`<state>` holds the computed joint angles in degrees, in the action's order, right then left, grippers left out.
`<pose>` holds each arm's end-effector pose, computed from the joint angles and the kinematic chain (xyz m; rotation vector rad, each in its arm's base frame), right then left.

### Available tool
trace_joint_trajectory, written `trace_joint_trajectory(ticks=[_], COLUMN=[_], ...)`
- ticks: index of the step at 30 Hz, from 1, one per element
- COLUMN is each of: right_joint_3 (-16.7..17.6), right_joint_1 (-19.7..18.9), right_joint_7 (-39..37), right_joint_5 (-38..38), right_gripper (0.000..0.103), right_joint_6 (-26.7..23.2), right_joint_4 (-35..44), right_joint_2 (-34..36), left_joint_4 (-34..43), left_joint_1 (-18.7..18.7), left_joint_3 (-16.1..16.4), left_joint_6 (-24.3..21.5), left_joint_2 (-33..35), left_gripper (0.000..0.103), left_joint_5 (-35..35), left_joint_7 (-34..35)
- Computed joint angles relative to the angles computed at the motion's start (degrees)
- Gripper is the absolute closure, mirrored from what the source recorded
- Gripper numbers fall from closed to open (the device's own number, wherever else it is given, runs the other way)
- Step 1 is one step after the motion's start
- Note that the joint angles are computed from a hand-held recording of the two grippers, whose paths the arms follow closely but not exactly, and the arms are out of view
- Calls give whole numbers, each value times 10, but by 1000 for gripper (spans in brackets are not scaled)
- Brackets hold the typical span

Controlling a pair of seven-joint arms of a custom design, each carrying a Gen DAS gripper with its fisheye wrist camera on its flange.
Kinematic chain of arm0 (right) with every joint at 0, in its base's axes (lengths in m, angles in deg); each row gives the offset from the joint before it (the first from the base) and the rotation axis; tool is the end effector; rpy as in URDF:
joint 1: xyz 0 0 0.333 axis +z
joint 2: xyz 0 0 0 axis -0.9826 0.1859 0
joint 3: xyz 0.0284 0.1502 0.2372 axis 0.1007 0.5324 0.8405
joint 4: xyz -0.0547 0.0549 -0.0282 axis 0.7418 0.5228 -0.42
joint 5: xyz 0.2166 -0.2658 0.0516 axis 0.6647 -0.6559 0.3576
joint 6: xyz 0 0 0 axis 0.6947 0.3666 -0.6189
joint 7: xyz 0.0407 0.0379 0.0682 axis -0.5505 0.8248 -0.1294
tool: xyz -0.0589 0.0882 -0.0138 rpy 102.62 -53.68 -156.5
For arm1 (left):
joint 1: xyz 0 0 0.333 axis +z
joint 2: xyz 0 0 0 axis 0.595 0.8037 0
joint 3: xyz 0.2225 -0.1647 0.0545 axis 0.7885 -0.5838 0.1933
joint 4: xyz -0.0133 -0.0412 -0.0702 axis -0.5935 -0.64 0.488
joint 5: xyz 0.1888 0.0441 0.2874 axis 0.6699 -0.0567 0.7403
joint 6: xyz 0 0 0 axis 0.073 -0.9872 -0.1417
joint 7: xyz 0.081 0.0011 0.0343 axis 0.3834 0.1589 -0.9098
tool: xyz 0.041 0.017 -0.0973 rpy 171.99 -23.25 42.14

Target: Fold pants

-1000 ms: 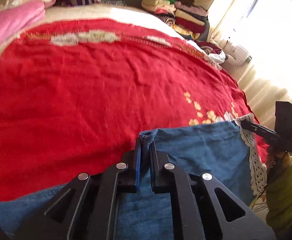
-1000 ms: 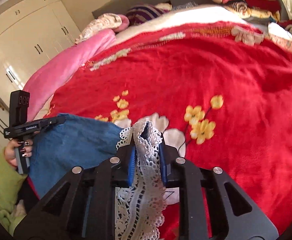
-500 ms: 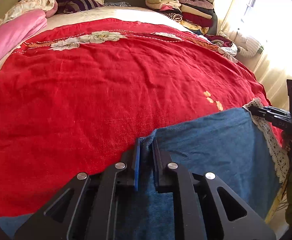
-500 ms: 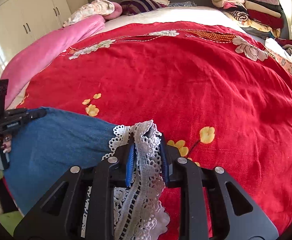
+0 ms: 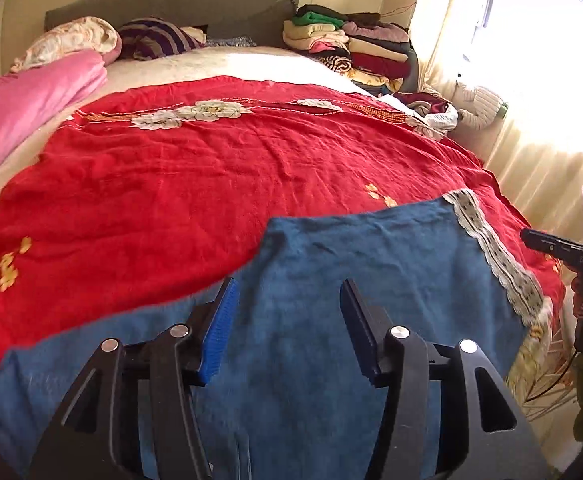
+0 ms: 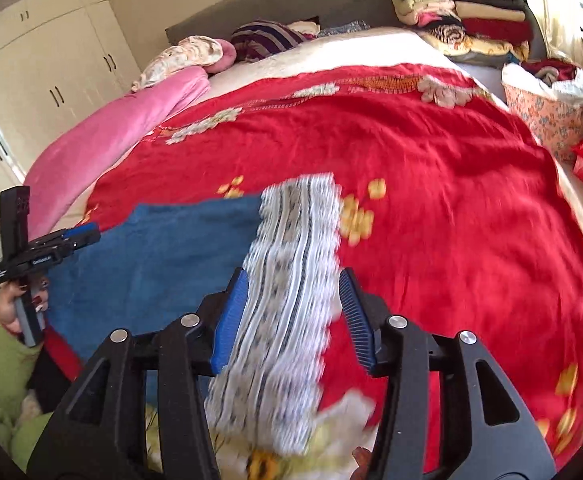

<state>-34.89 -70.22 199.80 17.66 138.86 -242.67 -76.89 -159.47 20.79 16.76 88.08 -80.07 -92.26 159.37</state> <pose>0.3142 0.1591 0.5382 -1.4912 1.8540 -0.4665 0.4920 -0.2527 0.5304 -1.2499 2.4360 -1.1187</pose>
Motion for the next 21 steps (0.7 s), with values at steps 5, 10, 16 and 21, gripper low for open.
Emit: trace_joint_trajectory(ticks=[5,10,16,21], right_joint_3=[4,-2,-7,16], right_joint_1=[31,49,82,70], right_joint_7=[37,47,44,40], right_joint_5=[33,50,66,33], right_gripper=[63,63,87,94], right_joint_6=[-10,-15,6,-50], right_joint_4=[-52,-63,-65,-46], right_joint_2=[-58,-45,-14,-44], left_joint_4=[-103,-166,-198,-207], left_joint_1=[-12,-25,-50,-59], left_joint_3=[22,38,58,65], left_joint_6=[-10,10,17,21], left_joint_2=[-90,-128,-144,-152], left_gripper=[51,46,39,38], left_joint_5=[-36,17,33,53], left_joint_7=[24,-15,-41,-60])
